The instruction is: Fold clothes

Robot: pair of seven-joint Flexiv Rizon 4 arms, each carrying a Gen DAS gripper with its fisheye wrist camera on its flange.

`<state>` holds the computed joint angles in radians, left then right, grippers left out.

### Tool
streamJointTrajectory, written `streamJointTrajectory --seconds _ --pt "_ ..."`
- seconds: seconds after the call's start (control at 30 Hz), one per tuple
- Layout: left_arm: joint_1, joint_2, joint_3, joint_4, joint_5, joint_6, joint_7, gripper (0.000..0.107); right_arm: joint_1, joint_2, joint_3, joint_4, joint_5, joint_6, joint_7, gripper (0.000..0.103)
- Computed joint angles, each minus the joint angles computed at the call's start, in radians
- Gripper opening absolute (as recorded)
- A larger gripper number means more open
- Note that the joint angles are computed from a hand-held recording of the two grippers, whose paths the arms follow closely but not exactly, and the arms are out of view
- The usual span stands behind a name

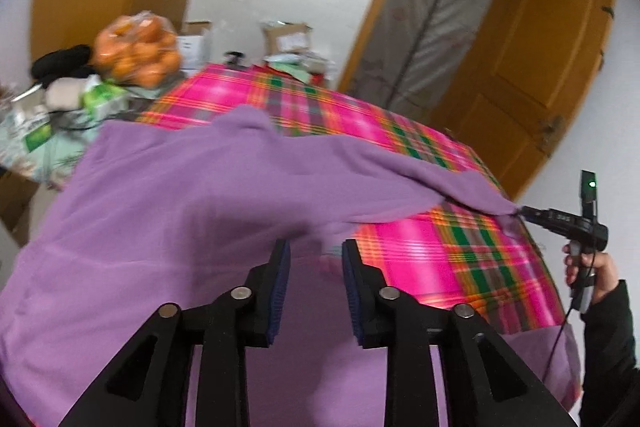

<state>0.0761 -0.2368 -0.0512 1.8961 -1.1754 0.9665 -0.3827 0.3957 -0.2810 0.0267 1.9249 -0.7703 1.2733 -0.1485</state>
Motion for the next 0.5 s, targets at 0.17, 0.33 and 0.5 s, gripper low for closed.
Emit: streamJointTrajectory --seconds 0.17,0.33,0.5 --pt "-0.044 -0.032 -0.031 -0.038 0.06 -0.002 -0.064 0.031 0.001 0.003 -0.046 0.073 0.033 0.202 0.135 0.04" --pt "-0.09 -0.092 -0.061 -0.093 0.177 0.097 -0.106 0.031 0.049 0.027 -0.149 0.13 -0.025 0.274 0.254 0.042" --pt "-0.089 -0.16 -0.085 -0.164 0.286 0.129 -0.173 0.032 -0.015 0.027 -0.096 0.126 0.001 0.225 0.183 0.042"
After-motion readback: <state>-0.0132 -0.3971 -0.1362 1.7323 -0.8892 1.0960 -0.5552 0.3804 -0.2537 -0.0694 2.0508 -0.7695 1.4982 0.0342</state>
